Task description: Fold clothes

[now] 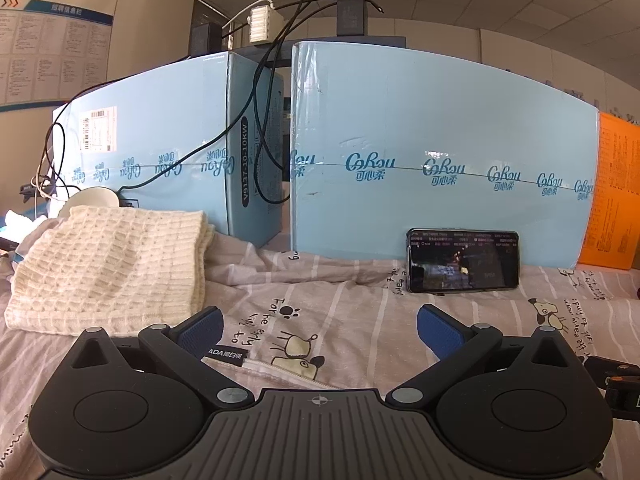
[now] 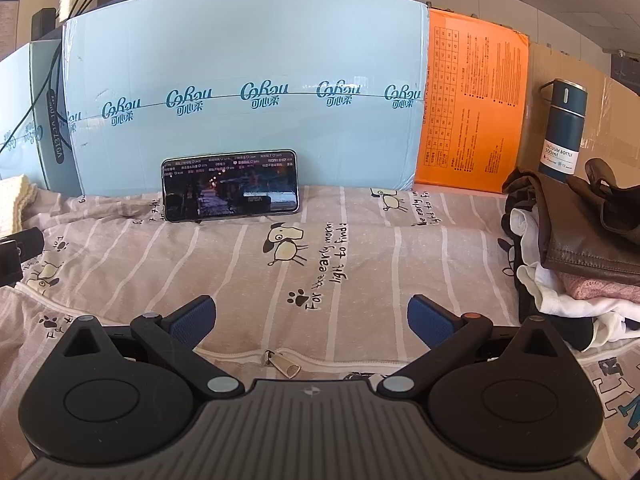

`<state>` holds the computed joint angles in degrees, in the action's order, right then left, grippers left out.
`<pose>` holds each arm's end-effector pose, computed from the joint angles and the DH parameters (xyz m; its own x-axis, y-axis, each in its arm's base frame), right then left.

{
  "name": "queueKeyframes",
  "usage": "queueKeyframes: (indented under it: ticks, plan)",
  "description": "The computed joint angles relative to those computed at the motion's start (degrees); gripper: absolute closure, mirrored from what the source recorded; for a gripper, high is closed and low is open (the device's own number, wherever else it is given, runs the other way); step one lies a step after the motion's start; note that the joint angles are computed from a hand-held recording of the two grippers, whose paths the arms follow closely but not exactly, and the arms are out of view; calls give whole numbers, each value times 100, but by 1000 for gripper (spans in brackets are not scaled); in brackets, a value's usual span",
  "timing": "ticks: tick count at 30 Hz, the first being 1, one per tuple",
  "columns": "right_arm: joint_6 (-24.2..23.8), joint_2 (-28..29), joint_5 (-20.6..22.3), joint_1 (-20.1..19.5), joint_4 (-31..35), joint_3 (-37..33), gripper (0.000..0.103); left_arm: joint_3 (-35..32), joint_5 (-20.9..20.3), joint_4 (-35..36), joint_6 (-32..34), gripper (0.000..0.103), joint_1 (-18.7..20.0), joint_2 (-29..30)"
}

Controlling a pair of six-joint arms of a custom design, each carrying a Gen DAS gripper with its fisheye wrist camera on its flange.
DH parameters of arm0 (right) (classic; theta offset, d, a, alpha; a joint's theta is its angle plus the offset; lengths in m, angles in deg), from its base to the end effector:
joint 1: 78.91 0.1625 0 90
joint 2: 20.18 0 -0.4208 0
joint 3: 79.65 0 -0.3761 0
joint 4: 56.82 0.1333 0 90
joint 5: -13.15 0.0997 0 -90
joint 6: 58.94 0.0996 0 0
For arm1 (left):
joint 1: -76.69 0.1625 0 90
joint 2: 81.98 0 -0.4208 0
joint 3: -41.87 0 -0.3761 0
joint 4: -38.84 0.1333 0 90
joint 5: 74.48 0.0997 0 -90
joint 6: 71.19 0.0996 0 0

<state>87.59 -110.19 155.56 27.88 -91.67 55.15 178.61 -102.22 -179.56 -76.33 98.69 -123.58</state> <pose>0.1415 -0.2806 0.2096 -0.6477 0.3852 0.6573 -0.4880 0.4528 -0.7462 -0.2784 -0.3513 0.0832 -0.6914 0.2207 -0.6880 0.7162 0.3344 -0.6125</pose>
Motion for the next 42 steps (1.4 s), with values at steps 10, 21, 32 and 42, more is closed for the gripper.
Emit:
queueKeyframes:
  ticks: [10,21,32,42]
  plan:
    - [-115,0,-67,-8,-106,49,0,-14,48,-107,115,0,-21,77]
    - [-94,-423,-1246,-369,-336,451,0,-43,113,-1074,664,0,-108,281]
    - [-39,-315,-1836,230,-20,343,0,45,652,-2928,2461,0,-158,-216]
    - [1622,1012,-2200,720,1268,-875,0,-69,601,-4420,4947,1,453,-1026]
